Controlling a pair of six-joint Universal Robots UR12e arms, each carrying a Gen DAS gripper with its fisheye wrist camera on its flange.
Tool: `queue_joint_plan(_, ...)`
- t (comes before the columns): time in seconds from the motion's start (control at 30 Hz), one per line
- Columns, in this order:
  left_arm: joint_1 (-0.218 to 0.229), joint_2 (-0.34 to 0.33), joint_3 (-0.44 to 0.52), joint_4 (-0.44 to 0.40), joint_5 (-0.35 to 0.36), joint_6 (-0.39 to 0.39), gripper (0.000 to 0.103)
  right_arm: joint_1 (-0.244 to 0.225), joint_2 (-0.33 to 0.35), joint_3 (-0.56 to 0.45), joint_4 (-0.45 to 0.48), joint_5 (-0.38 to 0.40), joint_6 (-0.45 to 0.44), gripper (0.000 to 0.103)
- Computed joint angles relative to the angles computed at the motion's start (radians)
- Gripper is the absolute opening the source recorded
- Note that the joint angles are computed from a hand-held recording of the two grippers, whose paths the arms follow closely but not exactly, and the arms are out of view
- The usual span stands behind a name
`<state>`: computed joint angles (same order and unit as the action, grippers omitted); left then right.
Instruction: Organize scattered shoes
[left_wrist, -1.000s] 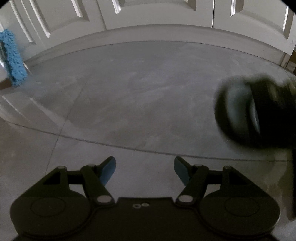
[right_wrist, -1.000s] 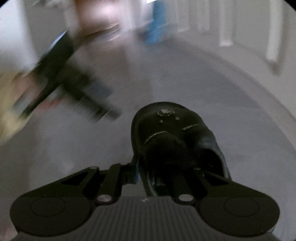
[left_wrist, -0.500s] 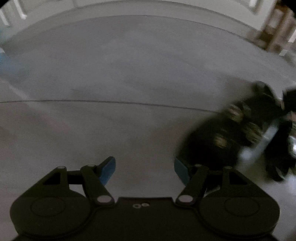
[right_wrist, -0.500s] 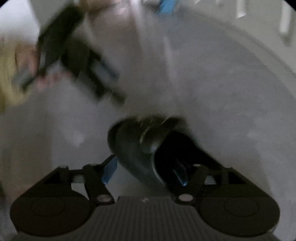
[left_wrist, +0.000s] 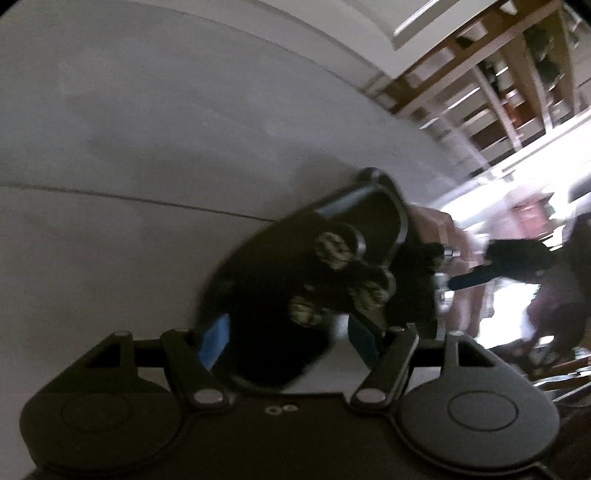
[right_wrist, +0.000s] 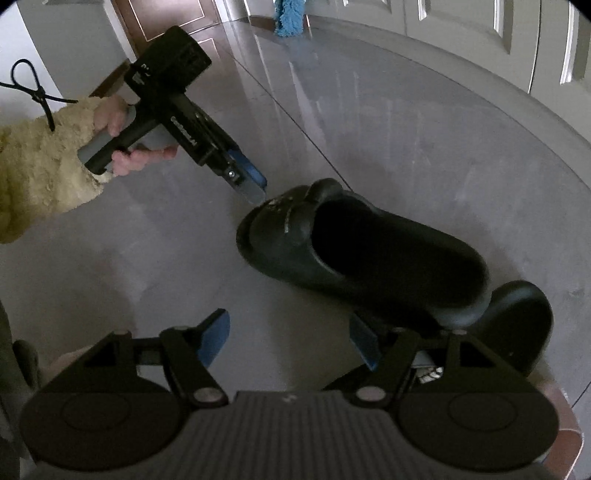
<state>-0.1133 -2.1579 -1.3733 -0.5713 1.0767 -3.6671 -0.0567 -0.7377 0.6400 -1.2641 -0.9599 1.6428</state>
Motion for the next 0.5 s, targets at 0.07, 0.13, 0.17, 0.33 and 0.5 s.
queue_joint_plan(0.07,0.007,-0.024,-0.018,0.072,-0.064,-0.094,0.070,0.007,-0.001,-0.004,-0.012,-0.006,0.015,0.075)
queue_joint_plan(0.13,0.007,-0.039,-0.025,0.124,-0.093,-0.142,0.070,0.010,0.002,-0.021,-0.004,-0.004,0.031,0.075)
queue_joint_plan(0.17,0.004,-0.048,-0.027,0.155,-0.103,-0.163,0.070,0.011,0.000,-0.021,-0.004,-0.004,0.038,0.075)
queue_joint_plan(0.33,0.002,-0.093,-0.057,0.406,-0.146,-0.374,0.067,0.012,-0.010,-0.006,-0.030,-0.004,0.056,0.075)
queue_joint_plan(0.5,-0.021,-0.112,-0.083,0.576,-0.057,-0.566,0.053,0.010,-0.017,0.011,-0.045,-0.012,0.069,0.075)
